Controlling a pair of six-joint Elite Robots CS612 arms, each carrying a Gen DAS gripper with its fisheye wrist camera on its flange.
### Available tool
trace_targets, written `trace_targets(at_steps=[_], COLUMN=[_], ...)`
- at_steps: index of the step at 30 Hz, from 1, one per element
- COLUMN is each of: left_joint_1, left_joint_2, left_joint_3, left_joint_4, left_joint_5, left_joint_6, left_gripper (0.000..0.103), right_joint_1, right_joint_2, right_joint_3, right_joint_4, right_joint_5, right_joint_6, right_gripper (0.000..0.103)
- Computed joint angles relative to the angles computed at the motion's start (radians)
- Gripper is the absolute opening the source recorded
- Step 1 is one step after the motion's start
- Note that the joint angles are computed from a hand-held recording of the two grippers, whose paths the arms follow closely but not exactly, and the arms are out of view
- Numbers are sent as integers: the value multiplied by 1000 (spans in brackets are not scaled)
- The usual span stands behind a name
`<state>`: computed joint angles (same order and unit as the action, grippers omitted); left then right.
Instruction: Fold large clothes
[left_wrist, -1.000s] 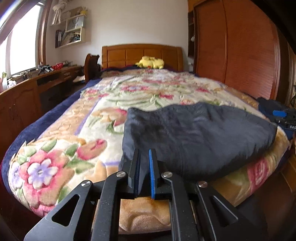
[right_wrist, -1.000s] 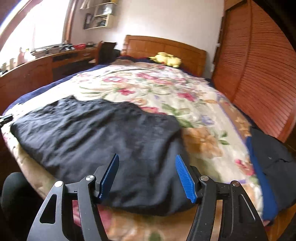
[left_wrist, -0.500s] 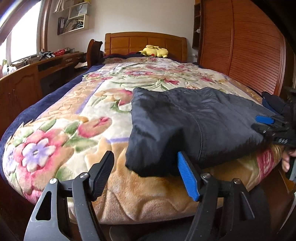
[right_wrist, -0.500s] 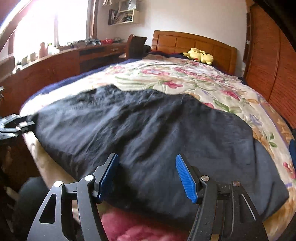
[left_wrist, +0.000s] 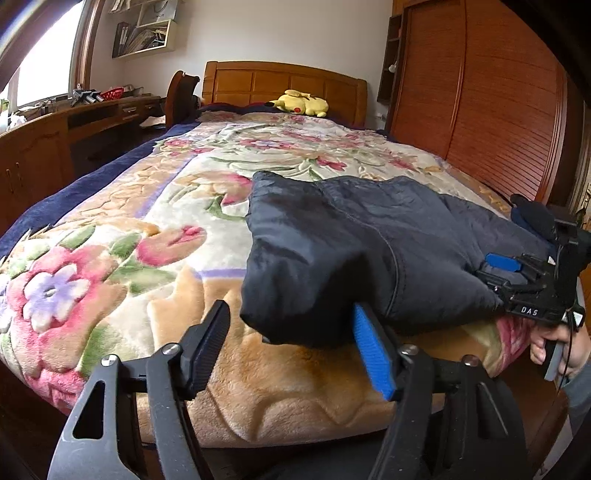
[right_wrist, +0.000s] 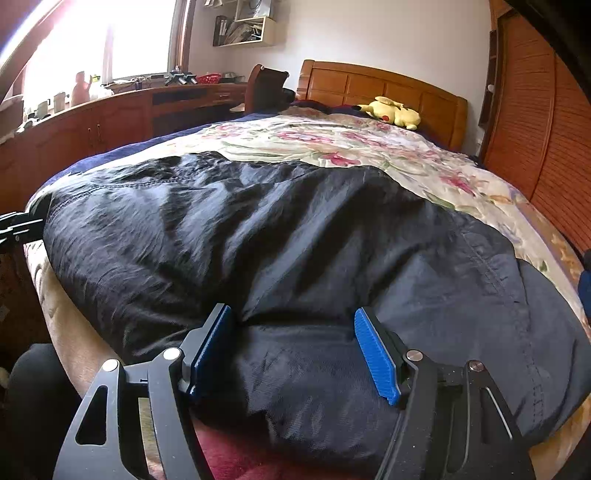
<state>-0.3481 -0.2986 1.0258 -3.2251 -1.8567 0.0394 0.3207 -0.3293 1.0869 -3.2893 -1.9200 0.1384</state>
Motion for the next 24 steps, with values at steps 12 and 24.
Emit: trace_targets(at_steps=[12, 24], left_joint_1=[-16, -66], left_joint_2=[-9, -25], left_joint_3=[-13, -55], left_joint_4=[-12, -63], left_joint_5=[13, 61], left_joint_6=[38, 121], left_gripper=[20, 7], right_joint_1=[-1, -12], right_joint_2=[-3, -35], right_joint_3=[10, 53], right_joint_4=[-6, -7], right_joint_5=[2, 45], right_joint_6=[4, 11], right_gripper=[70, 70])
